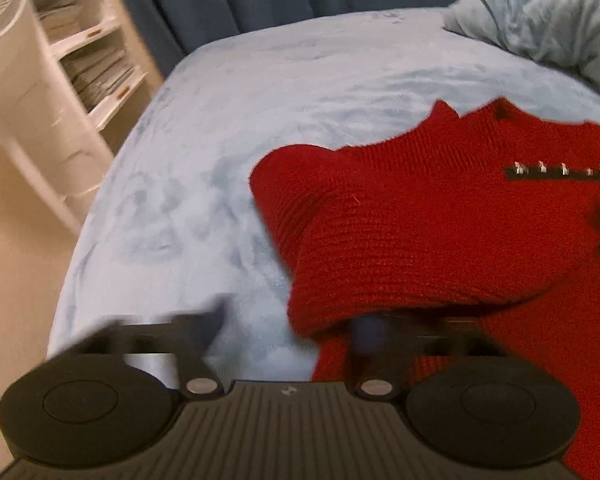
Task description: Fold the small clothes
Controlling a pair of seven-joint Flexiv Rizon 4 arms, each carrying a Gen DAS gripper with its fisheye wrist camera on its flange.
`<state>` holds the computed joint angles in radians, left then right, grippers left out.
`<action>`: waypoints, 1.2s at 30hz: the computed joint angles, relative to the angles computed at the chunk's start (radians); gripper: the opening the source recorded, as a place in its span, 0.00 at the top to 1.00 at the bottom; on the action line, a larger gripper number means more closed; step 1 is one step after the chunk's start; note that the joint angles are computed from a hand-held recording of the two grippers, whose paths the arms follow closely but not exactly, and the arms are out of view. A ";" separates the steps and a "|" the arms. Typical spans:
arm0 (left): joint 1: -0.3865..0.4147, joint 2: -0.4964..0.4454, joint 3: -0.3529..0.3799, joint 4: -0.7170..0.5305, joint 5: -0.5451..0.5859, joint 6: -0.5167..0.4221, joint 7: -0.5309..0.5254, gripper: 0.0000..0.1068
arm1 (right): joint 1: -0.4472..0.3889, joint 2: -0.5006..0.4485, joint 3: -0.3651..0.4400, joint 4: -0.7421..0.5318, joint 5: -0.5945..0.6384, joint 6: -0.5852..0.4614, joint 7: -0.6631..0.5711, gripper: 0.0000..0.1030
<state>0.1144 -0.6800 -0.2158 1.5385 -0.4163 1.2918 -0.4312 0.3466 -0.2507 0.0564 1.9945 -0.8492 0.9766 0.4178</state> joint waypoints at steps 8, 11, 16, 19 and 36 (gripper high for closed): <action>0.105 -0.004 -0.105 0.107 -0.064 0.184 0.178 1.00 | 0.047 0.001 -0.002 -0.065 -0.135 -0.187 -0.246 0.92; 0.099 -0.013 -0.081 0.073 -0.048 0.189 0.106 1.00 | 0.029 0.032 -0.008 -0.073 -0.220 -0.181 -0.194 0.93; 0.162 -0.003 -0.154 -0.033 -0.179 -0.075 0.025 0.48 | -0.019 0.107 -0.007 -0.059 -0.440 -0.219 -0.031 0.93; 0.106 -0.024 -0.097 -0.115 -0.220 -0.188 -0.075 0.26 | -0.073 0.110 0.021 -0.005 -0.323 -0.170 -0.083 0.93; -0.031 -0.045 0.044 -0.085 0.030 -0.072 -0.130 0.13 | -0.130 0.078 0.053 0.133 -0.103 -0.012 -0.137 0.91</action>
<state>0.0832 -0.7250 -0.1720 1.4536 -0.3861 1.2197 -0.5610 0.2170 -0.1723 0.1097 2.1280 -0.9517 0.9644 0.2812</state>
